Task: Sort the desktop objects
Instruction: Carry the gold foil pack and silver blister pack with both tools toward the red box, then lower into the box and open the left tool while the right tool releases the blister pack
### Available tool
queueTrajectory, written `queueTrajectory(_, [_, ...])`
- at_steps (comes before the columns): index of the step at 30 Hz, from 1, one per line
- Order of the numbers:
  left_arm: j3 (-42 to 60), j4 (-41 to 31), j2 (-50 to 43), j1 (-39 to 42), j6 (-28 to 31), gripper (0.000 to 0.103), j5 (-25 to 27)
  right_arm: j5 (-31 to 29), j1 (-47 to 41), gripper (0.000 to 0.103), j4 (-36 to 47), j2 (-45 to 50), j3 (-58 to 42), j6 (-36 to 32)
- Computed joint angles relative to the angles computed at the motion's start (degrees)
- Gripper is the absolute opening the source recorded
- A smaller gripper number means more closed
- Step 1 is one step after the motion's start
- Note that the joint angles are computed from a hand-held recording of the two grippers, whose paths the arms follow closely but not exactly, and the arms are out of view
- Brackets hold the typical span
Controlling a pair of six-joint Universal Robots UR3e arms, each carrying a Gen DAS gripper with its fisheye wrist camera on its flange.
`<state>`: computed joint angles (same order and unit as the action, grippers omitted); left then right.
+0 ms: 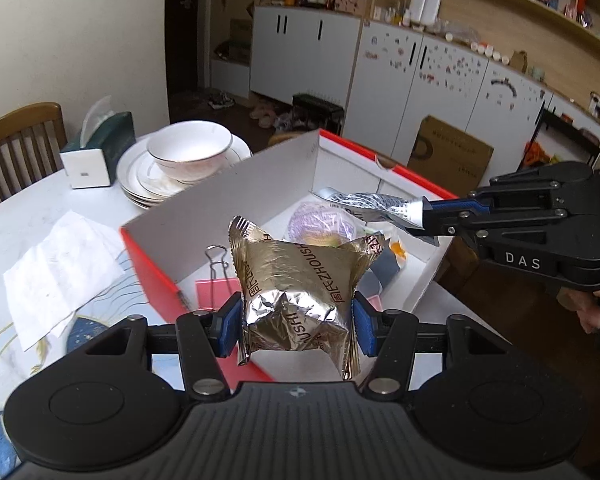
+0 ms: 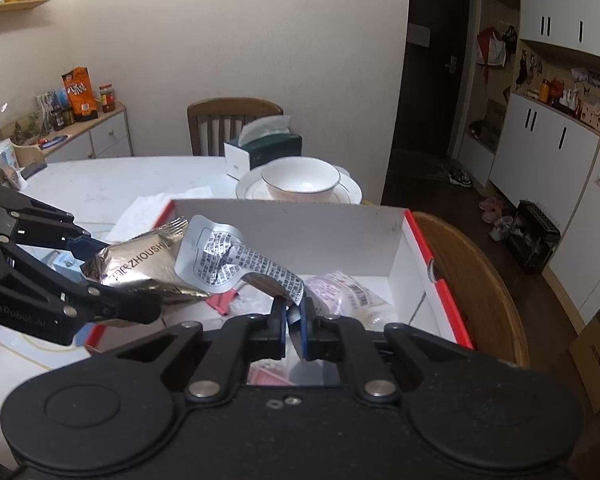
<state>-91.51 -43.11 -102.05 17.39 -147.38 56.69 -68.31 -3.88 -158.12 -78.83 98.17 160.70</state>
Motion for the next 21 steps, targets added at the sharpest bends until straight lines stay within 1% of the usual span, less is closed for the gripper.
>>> queueTrajectory(8, [5.13,0.48,-6.12,-5.55,-1.62,0.054,6.00,-3.50,0.46,0.006,2.38,5.73,-5.12,-3.27])
queueTrajectory(12, [8.52,-0.69,-9.27,-7.49,-1.95,0.054,8.83,-4.95,1.05,0.006,3.16,7.60,-6.63,-4.43])
queueTrajectory(21, [15.41,-2.89,-14.91,-9.75,-3.03,0.054,11.85,-8.18,2.30,0.006,3.92,11.49,-10.39,-7.35])
